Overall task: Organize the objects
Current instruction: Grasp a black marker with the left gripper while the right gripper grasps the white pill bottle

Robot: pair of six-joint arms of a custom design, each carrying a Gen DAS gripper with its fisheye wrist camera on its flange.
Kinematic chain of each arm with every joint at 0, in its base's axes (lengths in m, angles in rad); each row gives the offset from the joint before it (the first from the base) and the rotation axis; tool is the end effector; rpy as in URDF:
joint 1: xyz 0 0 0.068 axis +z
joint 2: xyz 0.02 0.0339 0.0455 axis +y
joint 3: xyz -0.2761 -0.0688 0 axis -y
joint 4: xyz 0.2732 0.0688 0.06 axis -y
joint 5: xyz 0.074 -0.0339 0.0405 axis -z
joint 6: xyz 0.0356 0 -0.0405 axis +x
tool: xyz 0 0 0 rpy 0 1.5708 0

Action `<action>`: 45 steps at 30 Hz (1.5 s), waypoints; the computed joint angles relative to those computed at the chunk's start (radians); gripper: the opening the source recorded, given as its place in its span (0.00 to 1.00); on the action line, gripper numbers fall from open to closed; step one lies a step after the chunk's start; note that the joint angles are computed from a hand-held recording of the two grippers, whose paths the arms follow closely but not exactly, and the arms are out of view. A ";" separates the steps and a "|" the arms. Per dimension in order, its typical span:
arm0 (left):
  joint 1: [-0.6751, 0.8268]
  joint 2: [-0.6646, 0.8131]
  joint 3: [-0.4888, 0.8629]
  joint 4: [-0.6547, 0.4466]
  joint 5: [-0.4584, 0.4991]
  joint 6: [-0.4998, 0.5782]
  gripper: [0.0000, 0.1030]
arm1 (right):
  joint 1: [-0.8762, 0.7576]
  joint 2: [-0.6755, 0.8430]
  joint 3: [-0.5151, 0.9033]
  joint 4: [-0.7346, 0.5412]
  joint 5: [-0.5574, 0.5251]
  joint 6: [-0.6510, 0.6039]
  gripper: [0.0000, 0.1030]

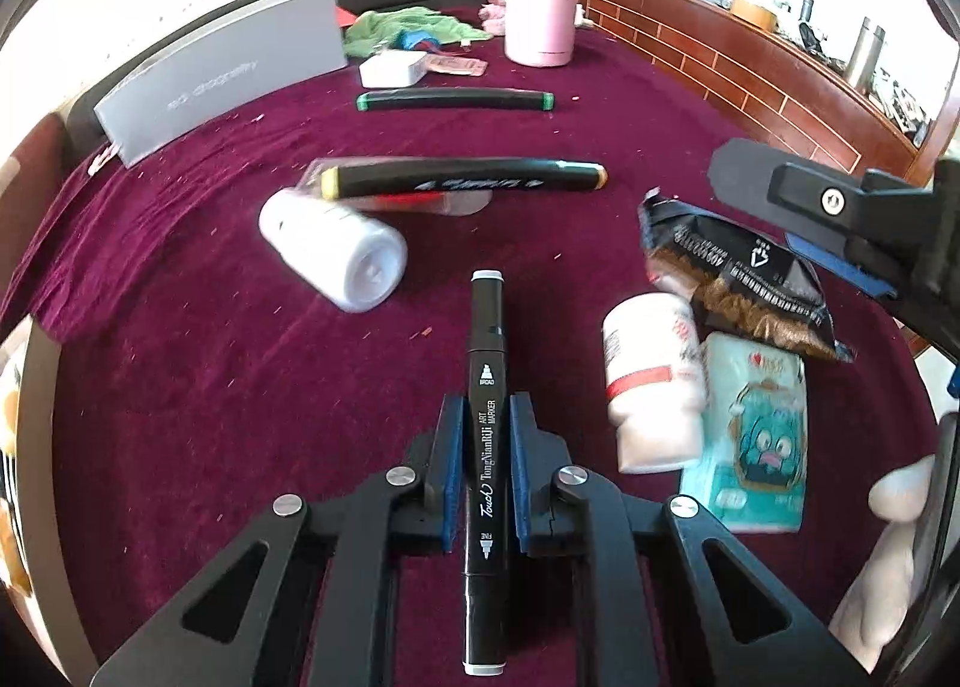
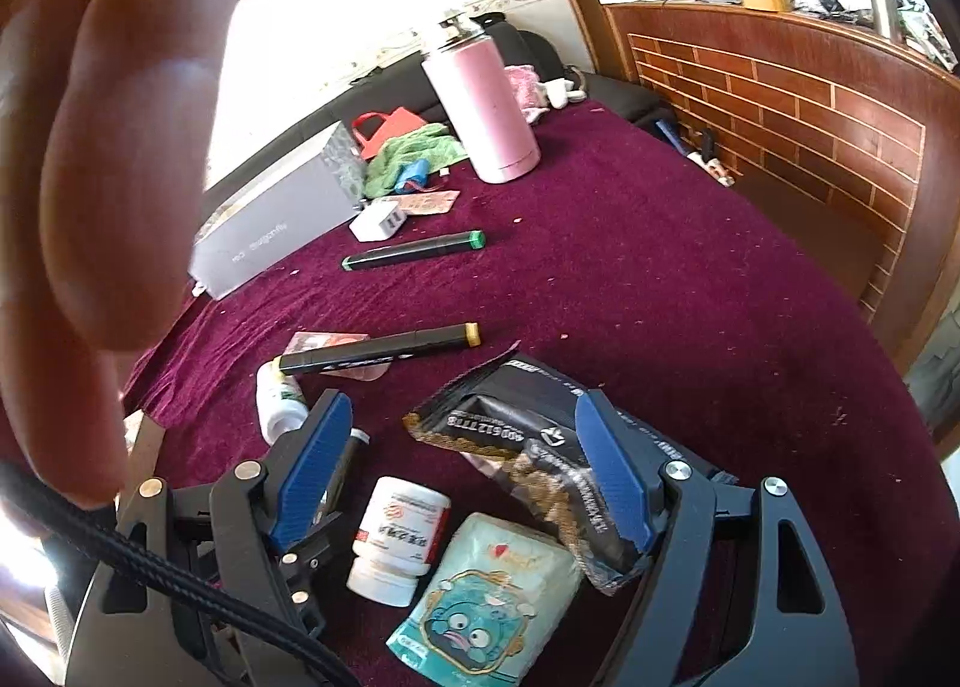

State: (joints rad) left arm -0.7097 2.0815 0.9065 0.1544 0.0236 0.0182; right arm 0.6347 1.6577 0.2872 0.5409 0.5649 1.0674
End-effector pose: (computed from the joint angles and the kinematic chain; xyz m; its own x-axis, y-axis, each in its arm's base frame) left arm 0.2824 -0.2437 0.0320 -0.6345 0.5690 -0.5231 0.6724 0.7401 -0.0106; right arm 0.1944 0.1195 0.0560 -0.4703 0.5725 -0.6716 0.4191 0.8146 0.4009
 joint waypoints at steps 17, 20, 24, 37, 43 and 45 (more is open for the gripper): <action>0.172 -0.177 -0.234 0.125 0.168 -0.006 0.11 | -0.005 0.108 0.051 0.101 -0.204 -0.068 0.75; 0.187 -0.212 -0.273 0.154 0.169 0.011 0.11 | 0.041 0.120 0.126 -0.054 -0.174 -0.039 0.75; 0.216 -0.249 -0.314 0.183 0.175 0.028 0.11 | 0.081 0.144 0.217 -0.276 -0.118 -0.010 0.75; 0.322 -0.348 -0.471 0.356 0.098 0.090 0.11 | 0.130 0.259 0.430 -0.627 -0.048 0.038 0.31; 0.394 -0.360 -0.493 0.362 0.154 0.110 0.11 | 0.162 0.230 0.429 -0.586 -0.067 0.022 0.31; 0.417 -0.369 -0.501 0.364 0.172 0.114 0.11 | 0.171 0.220 0.434 -0.575 -0.079 0.017 0.31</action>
